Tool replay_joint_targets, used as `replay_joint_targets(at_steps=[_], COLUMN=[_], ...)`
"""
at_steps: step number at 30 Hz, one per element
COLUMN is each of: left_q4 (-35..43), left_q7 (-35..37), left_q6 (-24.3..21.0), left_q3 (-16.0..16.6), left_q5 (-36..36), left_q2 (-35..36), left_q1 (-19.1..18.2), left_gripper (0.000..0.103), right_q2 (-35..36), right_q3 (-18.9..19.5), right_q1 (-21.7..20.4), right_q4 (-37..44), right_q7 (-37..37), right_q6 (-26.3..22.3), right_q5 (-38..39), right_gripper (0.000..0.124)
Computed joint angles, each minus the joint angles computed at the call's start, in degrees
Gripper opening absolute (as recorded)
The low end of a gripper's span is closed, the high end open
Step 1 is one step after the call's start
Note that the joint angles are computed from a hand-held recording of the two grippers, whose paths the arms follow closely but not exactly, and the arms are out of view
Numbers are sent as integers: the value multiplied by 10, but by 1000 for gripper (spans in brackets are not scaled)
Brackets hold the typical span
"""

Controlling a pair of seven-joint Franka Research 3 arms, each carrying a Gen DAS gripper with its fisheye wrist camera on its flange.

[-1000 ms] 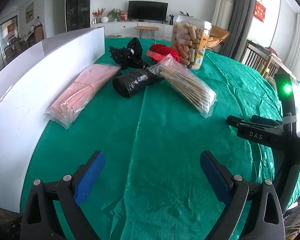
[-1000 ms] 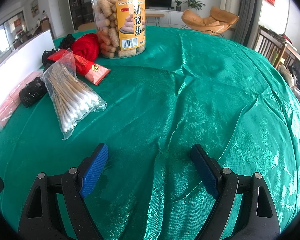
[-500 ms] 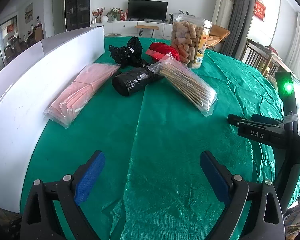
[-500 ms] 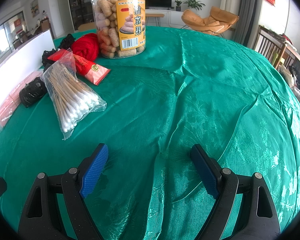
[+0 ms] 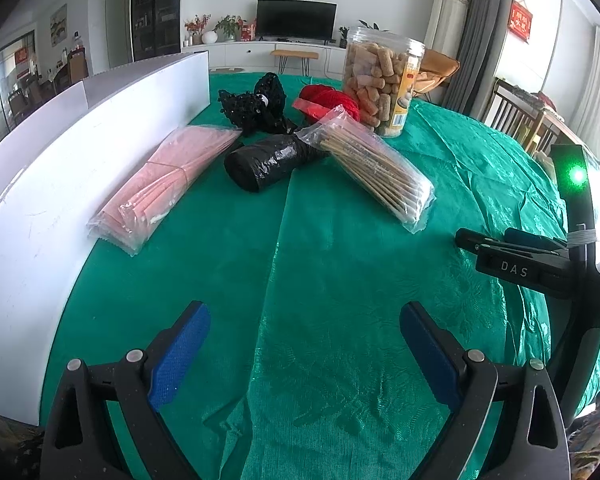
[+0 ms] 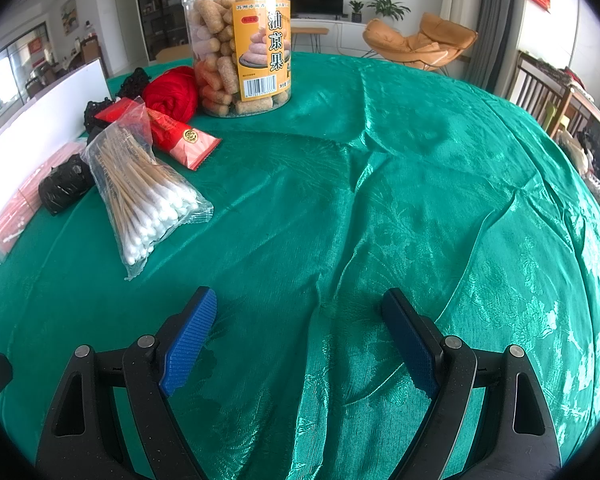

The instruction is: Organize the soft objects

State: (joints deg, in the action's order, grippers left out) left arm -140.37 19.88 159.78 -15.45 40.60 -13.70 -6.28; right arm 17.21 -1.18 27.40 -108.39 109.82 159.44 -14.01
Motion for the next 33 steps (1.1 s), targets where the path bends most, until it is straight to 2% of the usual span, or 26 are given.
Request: replay_joint_targets(at_steps=[5,19,23,33], left_q4=[-6,-8,-4,-19], left_q7=[-12,7,21,5], left_q6=[8,25,17,37], left_q3=[-1,8,8,8], left_q5=[10,-27,-36,-36], left_q2=[-7,4,9,-5], left_q1=[4,3,-1,9], left_gripper=[96,96,96,96], right_q2=[0,0,0,0], right_q3=[0,0,0,0], right_q1=[0,0,0,0], right_q4=[0,0,0,0], right_q7=[0,0,0,0], right_q6=[0,0,0,0], right_q5=[0,0,0,0], right_gripper=[87,87,87,87])
